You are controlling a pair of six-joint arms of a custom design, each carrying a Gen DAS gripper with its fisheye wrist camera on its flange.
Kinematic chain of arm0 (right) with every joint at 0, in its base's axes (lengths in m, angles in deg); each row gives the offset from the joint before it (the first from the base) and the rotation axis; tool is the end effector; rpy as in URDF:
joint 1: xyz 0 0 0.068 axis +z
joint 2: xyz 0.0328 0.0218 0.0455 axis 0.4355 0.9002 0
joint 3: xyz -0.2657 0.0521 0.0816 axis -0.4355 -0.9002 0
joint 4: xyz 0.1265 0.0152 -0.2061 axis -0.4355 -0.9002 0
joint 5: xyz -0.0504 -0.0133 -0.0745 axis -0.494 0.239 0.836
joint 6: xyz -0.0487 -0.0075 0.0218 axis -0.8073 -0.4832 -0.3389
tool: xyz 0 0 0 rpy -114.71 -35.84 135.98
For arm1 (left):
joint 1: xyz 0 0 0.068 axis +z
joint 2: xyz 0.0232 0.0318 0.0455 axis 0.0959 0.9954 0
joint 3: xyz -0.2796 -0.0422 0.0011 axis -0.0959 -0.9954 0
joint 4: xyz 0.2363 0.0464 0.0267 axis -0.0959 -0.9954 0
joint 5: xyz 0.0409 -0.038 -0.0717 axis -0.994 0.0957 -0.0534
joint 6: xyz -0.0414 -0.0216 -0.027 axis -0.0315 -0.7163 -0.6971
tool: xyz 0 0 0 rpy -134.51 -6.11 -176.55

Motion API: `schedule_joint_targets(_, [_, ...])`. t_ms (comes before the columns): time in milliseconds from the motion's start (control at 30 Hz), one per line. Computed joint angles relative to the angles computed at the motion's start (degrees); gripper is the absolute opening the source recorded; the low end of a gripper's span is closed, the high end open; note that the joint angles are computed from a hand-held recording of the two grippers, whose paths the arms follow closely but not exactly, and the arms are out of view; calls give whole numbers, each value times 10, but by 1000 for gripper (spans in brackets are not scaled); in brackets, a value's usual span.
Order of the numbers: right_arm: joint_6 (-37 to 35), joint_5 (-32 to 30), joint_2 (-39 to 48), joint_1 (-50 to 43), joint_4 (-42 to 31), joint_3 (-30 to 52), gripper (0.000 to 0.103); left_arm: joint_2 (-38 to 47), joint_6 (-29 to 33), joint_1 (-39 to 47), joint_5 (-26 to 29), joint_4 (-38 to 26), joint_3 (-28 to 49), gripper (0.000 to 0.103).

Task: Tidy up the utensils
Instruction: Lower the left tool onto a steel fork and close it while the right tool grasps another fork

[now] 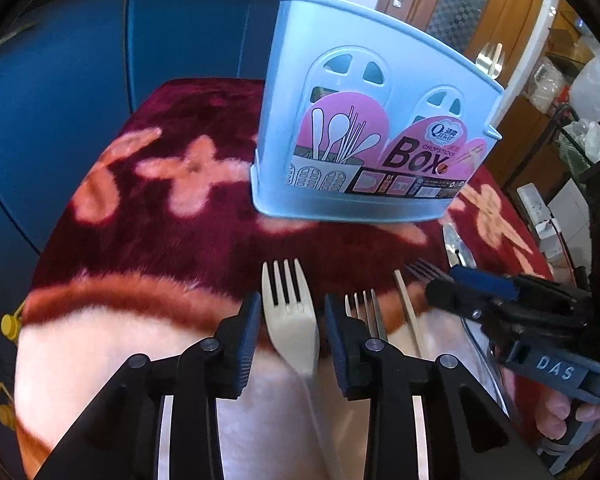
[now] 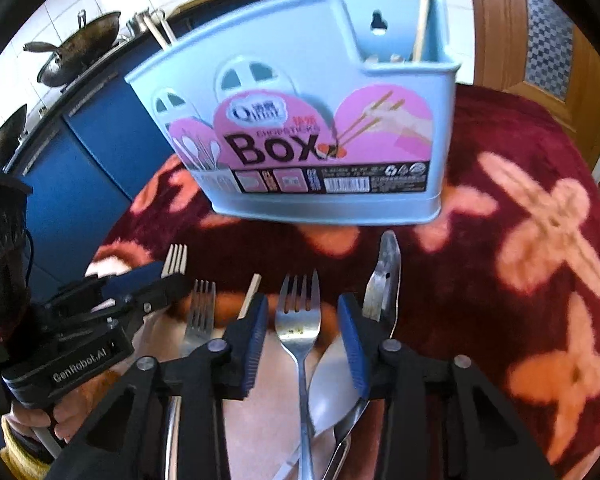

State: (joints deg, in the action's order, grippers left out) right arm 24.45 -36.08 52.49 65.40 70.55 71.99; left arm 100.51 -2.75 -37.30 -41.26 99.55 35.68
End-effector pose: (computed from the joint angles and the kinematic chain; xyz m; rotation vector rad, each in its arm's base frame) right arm 0.1254 0.0911 0.1221 0.3041 2.5084 0.2750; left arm 0.1892 -0.1790 0.0989 0.6349 2.4751 -0.5133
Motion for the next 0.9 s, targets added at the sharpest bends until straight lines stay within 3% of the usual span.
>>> schedule_joint_targets(133, [-18, -47, 10, -43, 35, -11, 31, 3, 4, 22, 46, 18, -4, 31])
schedule_joint_targets(200, [-23, -71, 3, -63, 47, -19, 27, 7, -4, 37, 76, 27, -7, 14])
schedule_joint_targets(300, [-22, -88, -10, -74, 58, -28, 26, 10, -13, 45, 98, 38, -14, 8])
schedule_joint_targets(433, [-11, -137, -41, -97, 93, -56, 26, 0, -13, 42, 112, 43, -23, 6])
schedule_joint_targets(667, [-9, -125, -30, -82, 58, -35, 26, 11, -19, 23, 93, 36, -15, 8])
schedule_joint_targets(900, [-48, -202, 5, -148, 83, -32, 26, 14, -28, 21, 90, 54, -20, 7])
